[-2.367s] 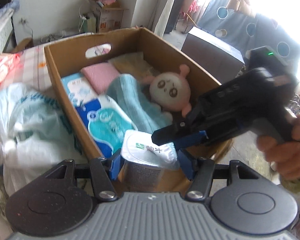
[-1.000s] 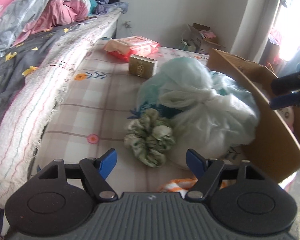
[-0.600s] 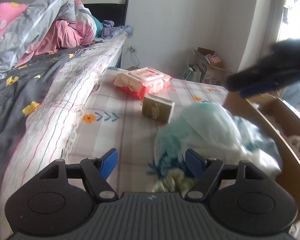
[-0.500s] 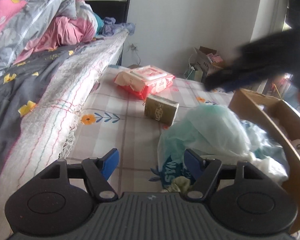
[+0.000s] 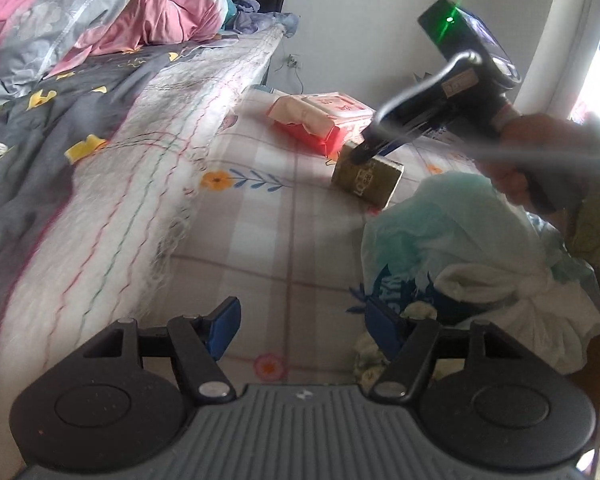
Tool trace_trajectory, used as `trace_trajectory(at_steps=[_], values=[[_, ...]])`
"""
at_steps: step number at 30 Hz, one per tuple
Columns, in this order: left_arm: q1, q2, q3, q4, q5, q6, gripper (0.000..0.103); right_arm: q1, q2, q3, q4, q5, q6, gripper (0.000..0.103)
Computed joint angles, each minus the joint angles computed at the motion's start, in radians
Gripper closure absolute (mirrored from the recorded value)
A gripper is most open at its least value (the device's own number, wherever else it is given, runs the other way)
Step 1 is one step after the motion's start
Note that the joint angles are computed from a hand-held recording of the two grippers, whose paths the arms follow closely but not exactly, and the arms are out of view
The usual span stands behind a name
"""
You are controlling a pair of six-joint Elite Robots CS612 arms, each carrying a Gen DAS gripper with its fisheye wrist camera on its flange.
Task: Organize soft objects
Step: 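Carry the gold bar into the box with the right gripper while the left gripper grasps the orange-striped cloth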
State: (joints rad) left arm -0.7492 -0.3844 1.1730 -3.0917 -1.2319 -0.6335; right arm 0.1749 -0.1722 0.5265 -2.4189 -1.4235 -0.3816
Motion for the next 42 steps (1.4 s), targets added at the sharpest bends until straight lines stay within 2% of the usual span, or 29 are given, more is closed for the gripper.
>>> trace_trajectory(at_steps=[7, 11, 14, 18, 21, 23, 25, 27, 29, 33, 37, 39, 42], values=[[-0.013, -0.029, 0.054, -0.046, -0.009, 0.0, 0.033, -0.02, -0.067, 0.118, -0.074, 0.055, 0.074, 0.076], [-0.026, -0.048, 0.086, -0.081, -0.023, 0.021, 0.033, -0.039, -0.119, 0.195, -0.114, 0.142, 0.163, 0.076], [-0.031, -0.057, 0.101, -0.086, -0.093, 0.071, 0.032, -0.066, -0.195, 0.323, -0.201, 0.263, 0.248, 0.076], [-0.046, -0.059, 0.109, -0.087, -0.152, 0.129, 0.031, -0.116, -0.315, 0.545, -0.357, 0.43, 0.379, 0.076], [-0.056, -0.051, 0.096, -0.092, -0.216, 0.185, 0.031, -0.155, -0.407, 0.722, -0.475, 0.489, 0.438, 0.076], [-0.06, -0.041, 0.072, -0.072, -0.267, 0.234, 0.028, -0.182, -0.465, 0.834, -0.539, 0.5, 0.469, 0.076], [-0.068, -0.032, 0.037, -0.002, -0.288, 0.267, 0.028, -0.212, -0.514, 0.93, -0.587, 0.508, 0.506, 0.076], [-0.081, -0.02, -0.003, 0.075, -0.252, 0.313, 0.029, -0.241, -0.557, 1.017, -0.635, 0.498, 0.548, 0.076], [-0.095, -0.006, -0.033, 0.113, -0.21, 0.374, 0.03, -0.27, -0.591, 1.095, -0.69, 0.473, 0.584, 0.076], [-0.101, 0.021, -0.106, 0.232, -0.226, 0.455, 0.03, -0.329, -0.641, 1.221, -0.786, 0.402, 0.635, 0.076], [-0.1, 0.042, -0.163, 0.353, -0.228, 0.437, 0.036, -0.38, -0.665, 1.302, -0.833, 0.351, 0.661, 0.076], [-0.101, 0.049, -0.177, 0.378, -0.22, 0.418, 0.039, -0.399, -0.672, 1.329, -0.841, 0.322, 0.659, 0.076], [-0.106, 0.05, -0.173, 0.367, -0.196, 0.403, 0.043, -0.426, -0.674, 1.355, -0.834, 0.301, 0.655, 0.076]])
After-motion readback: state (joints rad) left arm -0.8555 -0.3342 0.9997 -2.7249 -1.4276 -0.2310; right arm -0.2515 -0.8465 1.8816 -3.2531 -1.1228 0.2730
